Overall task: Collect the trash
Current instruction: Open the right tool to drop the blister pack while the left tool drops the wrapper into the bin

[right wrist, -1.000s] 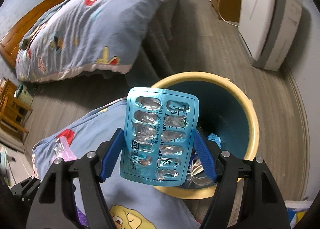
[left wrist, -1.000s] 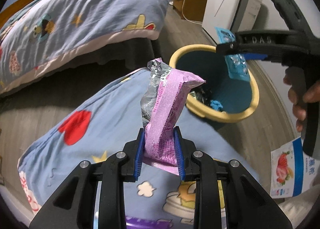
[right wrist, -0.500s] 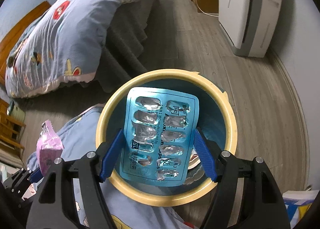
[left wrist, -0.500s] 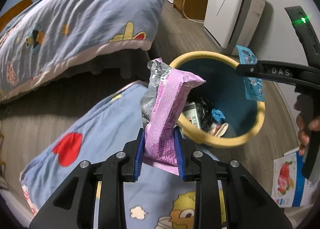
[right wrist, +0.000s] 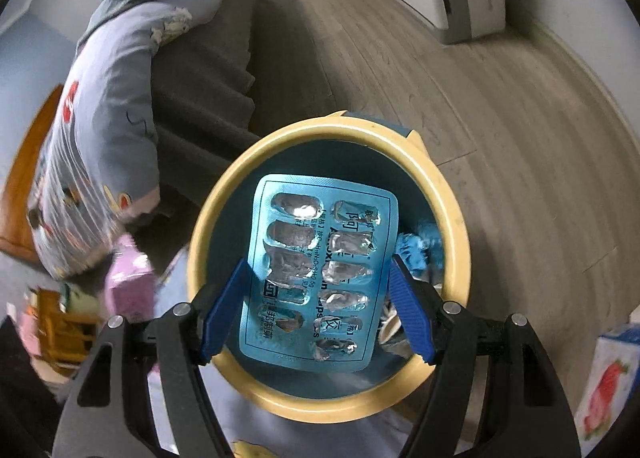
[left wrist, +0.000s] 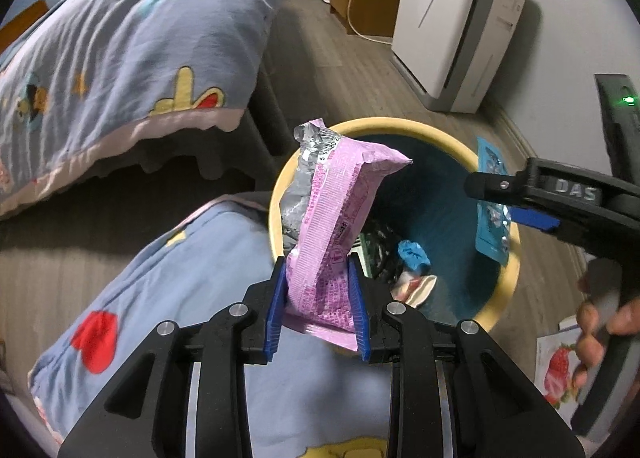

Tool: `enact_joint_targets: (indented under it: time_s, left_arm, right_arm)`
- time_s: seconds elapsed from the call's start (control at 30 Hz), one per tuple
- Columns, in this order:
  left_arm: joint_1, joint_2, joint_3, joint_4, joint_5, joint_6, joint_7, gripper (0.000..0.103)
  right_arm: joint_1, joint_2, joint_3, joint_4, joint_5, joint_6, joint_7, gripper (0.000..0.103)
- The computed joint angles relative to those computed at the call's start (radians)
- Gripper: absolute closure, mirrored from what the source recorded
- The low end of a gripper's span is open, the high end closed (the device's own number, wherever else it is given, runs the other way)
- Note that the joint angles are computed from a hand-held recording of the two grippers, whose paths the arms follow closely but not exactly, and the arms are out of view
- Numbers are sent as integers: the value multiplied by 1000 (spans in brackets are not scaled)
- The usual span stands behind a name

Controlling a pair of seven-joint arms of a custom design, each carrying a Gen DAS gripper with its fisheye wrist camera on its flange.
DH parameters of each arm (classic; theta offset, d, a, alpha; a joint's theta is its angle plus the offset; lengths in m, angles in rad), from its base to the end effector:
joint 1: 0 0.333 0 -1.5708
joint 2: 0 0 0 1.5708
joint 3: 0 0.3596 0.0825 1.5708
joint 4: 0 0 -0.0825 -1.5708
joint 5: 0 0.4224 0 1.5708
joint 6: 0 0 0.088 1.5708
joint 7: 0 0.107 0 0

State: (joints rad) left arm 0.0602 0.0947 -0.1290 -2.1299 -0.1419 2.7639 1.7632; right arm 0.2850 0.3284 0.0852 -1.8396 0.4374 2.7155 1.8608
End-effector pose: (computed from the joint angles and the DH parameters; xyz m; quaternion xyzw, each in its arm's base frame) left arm 0.6307 -0.0357 0.4452 -0.6316 0.7267 -0.2123 0.1670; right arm 0.6775 0.2403 0.4295 -0.5724 0.7618 0.0212 0.3026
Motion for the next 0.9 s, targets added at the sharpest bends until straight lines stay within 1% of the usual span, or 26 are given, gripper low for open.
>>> enact_joint_targets:
  time_s: [0.07, 0.17, 0.27, 0.37, 0.43, 0.47, 0.5, 0.6, 0.63, 0.7, 0.77, 0.8, 0.87, 0.9]
  left_arm:
    - [-5, 20, 1, 16, 21, -7, -20, 73]
    - [-3, 39, -11, 29, 14, -14, -9, 73]
    - [-2, 53, -19, 31, 16, -12, -9, 71]
    - [-1, 60, -23, 28, 17, 1, -12, 66]
    - [1, 56, -24, 17, 21, 12, -10, 56]
    - [2, 50, -24, 7, 24, 19, -10, 54]
    - [4, 46, -22, 0, 28, 26, -10, 50]
    - [5, 32, -15, -18, 39, 37, -26, 40]
    - [4, 28, -11, -23, 47, 40, -37, 38]
    - [6, 20, -7, -29, 50, 45, -48, 35]
    - [8, 5, 0, -44, 59, 53, -62, 30]
    - [8, -2, 2, -51, 62, 57, -65, 28]
    - [9, -24, 8, -69, 68, 64, -68, 27]
    - [7, -31, 13, -74, 81, 63, -80, 24]
  right_arm:
    - [-5, 0, 2, -3, 13, 1, 1, 33]
    - [-11, 5, 4, 1, 26, -6, -5, 33]
    - [-2, 13, -6, 13, 1, -17, 6, 33]
    - [12, 21, -19, 29, -43, -31, 19, 32]
    - [26, 24, -33, 37, -87, -38, 38, 30]
    - [36, 23, -44, 38, -116, -40, 55, 23]
    - [44, 22, -53, 38, -142, -39, 71, 20]
    - [49, 20, -57, 40, -184, -46, 86, 19]
    - [50, 20, -57, 40, -192, -47, 89, 16]
    - [50, 15, -56, 36, -203, -48, 97, 12]
    - [57, 10, -61, 36, -223, -49, 117, 6]
    - [60, 8, -64, 38, -233, -52, 128, 6]
    - [66, 3, -67, 42, -253, -71, 151, 6]
    - [66, -2, -67, 42, -260, -80, 157, 6]
